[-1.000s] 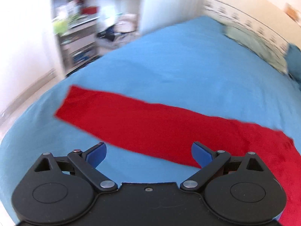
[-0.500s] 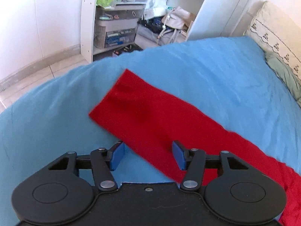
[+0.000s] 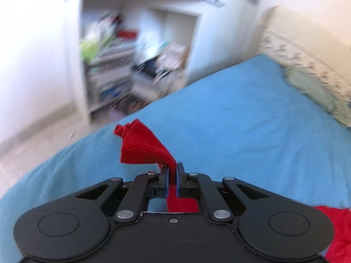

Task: Fold small clothes
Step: 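Grasp the other sleeve with the left tool and lift it, then lay the held sleeve across the sweater body and open the left tool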

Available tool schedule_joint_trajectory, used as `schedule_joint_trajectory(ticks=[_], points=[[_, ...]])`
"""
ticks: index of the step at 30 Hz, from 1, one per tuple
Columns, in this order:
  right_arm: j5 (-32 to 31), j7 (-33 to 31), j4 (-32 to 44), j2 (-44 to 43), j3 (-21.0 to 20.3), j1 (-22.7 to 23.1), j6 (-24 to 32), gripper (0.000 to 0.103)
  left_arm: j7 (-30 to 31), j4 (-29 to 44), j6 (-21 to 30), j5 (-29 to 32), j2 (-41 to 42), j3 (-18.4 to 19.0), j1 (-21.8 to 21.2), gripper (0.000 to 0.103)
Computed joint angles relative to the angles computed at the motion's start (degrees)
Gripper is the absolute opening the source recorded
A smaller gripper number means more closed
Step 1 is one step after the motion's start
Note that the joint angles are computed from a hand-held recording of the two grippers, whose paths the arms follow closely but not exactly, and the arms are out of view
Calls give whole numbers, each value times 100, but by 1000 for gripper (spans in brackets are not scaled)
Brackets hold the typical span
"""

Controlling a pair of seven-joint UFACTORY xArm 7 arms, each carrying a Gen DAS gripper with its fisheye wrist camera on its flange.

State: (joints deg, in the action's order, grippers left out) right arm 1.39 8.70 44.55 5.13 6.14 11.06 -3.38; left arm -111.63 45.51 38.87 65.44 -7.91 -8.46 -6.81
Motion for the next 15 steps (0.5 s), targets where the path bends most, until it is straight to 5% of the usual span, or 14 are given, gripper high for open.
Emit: schedule_joint_trajectory(ticks=[6,11,15], points=[[2737,-2614,26,-315,1164,-1329,49,103,422,1993,327,673,1186,-339,-758,5],[4660,-4565,263,-462,863,-1462,303,103,1115,3989,9,723,2701,-390,-1505,5],[5457,-5342,313,-577,357,-1422,588,103,2478,5925,-106,-66,4338,-626,-1991,5]])
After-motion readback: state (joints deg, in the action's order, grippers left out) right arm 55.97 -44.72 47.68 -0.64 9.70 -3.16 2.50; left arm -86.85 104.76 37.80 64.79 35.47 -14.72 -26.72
